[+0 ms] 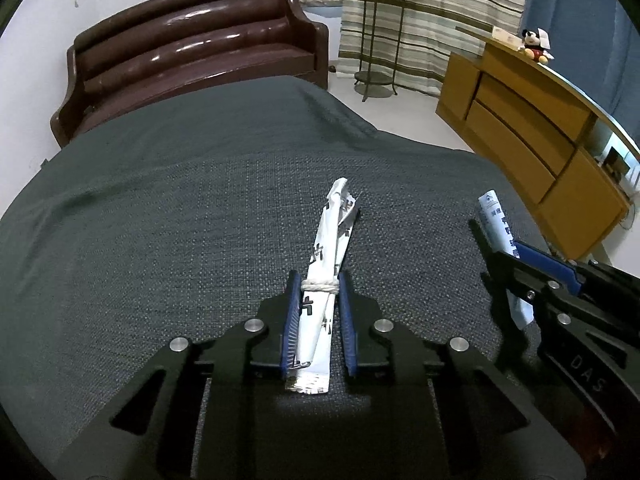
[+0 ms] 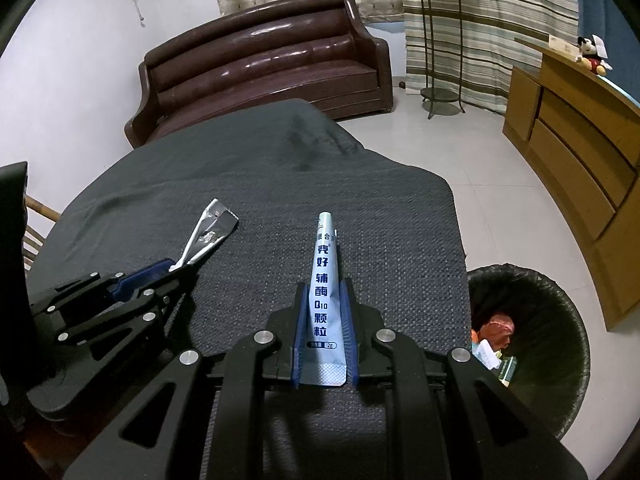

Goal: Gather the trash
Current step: 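Grasp the white string-tied packet with the left gripper and lift it, then carry the string-tied packet with the left gripper while the right carries the sachet to the wastebasket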

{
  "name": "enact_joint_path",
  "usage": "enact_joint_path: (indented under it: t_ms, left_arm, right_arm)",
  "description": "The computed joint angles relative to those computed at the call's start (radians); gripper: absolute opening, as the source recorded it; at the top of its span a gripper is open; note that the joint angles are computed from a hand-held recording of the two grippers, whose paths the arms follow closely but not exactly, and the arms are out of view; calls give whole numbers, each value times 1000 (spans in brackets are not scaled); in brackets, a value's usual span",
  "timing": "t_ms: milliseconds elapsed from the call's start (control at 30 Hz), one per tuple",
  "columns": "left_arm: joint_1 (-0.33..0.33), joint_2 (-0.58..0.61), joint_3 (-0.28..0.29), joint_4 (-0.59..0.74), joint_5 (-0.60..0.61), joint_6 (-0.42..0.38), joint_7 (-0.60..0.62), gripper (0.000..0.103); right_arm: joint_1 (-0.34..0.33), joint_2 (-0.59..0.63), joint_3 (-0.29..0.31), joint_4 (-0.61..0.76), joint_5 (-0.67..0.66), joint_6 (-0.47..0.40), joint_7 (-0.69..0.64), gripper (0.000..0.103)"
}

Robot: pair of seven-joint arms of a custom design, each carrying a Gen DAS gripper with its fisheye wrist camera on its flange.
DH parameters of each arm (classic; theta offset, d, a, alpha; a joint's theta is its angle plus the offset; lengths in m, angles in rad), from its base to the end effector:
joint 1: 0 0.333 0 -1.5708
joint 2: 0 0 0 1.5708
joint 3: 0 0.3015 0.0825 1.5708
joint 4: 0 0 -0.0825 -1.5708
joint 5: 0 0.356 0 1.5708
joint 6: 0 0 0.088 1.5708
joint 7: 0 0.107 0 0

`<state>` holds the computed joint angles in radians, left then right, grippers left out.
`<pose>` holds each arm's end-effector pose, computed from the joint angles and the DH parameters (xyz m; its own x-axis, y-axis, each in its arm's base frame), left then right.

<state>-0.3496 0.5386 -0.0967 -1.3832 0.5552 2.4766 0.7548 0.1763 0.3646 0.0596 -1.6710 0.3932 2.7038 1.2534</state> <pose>0.6546 -0.2972 0.4609 0.0515 -0.9986 0.0085 -0.7757 -0.0453 -0.6295 0.6595 0.1394 0.4677 0.2962 -0.9395 -0.1722 -0.7615 -0.1235 -0.6363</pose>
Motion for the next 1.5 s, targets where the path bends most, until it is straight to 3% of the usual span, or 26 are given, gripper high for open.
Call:
enact_joint_path:
  t_ms: [600,1500]
  left_arm:
    - [-1,-60,10,-92,43,59,-83,17]
    - [-3,-277,-27,-343,292,128,-395,17]
  right_arm:
    - [6,-8,5,-13,1,14,-6,17]
    - [-2,-188,7,-238,111,113,-137,17]
